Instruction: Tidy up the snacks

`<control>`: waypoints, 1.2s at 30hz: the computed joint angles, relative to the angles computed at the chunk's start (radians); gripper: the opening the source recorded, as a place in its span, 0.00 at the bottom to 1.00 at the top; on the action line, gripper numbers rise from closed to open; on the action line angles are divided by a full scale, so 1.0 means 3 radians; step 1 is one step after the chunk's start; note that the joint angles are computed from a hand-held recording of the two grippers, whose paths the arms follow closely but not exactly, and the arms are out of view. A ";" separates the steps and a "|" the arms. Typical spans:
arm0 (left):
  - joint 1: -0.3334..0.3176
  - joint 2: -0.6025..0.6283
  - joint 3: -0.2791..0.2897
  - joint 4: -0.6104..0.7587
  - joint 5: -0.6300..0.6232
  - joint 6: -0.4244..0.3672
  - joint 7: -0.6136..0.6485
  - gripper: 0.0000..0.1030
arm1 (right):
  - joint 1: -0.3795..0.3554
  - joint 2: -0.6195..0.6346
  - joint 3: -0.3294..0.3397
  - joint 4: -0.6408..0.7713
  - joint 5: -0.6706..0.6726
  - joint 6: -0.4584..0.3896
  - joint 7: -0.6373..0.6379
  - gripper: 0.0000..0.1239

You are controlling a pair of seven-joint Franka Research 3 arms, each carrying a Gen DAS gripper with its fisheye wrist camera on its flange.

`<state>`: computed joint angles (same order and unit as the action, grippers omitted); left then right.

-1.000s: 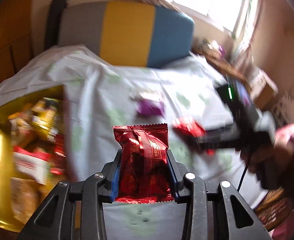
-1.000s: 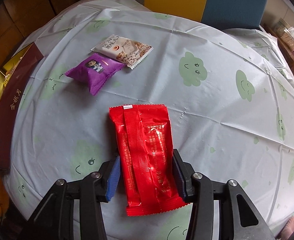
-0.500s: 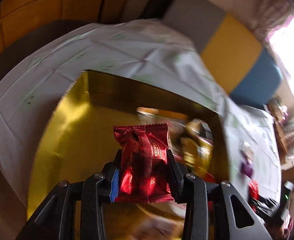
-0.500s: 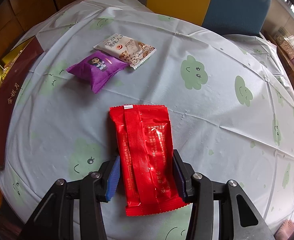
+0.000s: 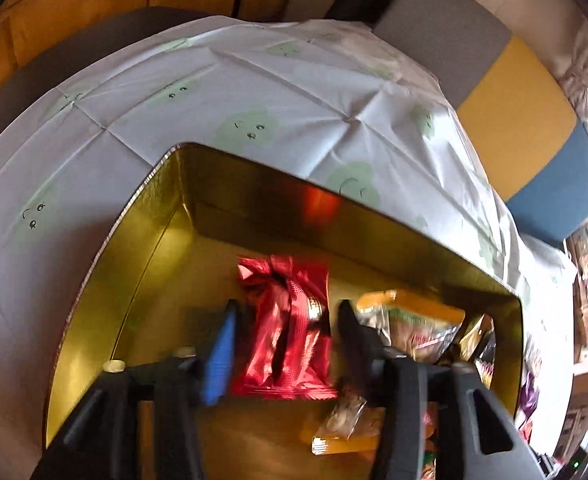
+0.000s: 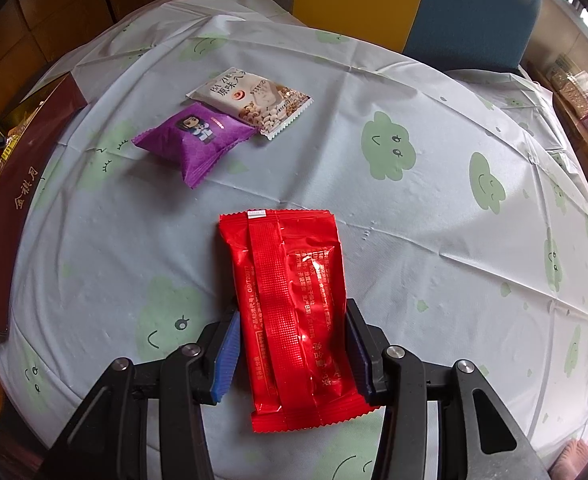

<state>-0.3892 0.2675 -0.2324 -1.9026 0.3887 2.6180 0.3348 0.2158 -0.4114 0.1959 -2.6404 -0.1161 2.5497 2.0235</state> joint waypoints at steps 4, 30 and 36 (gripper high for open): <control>-0.0065 -0.0096 0.0026 -0.0014 0.0157 -0.0101 -0.0065 0.61 | -0.0007 -0.0004 0.0006 -0.0002 -0.0024 0.0002 0.0009 0.39; -0.0547 -0.0980 -0.0550 -0.0549 0.1734 -0.0950 -0.1110 0.61 | -0.0018 -0.0006 0.0124 0.0022 -0.0383 -0.0052 0.0170 0.39; -0.0572 -0.1033 -0.0583 -0.0613 0.1736 -0.0955 -0.1150 0.61 | -0.0005 -0.0019 0.0126 0.0022 -0.0433 -0.0063 0.0190 0.39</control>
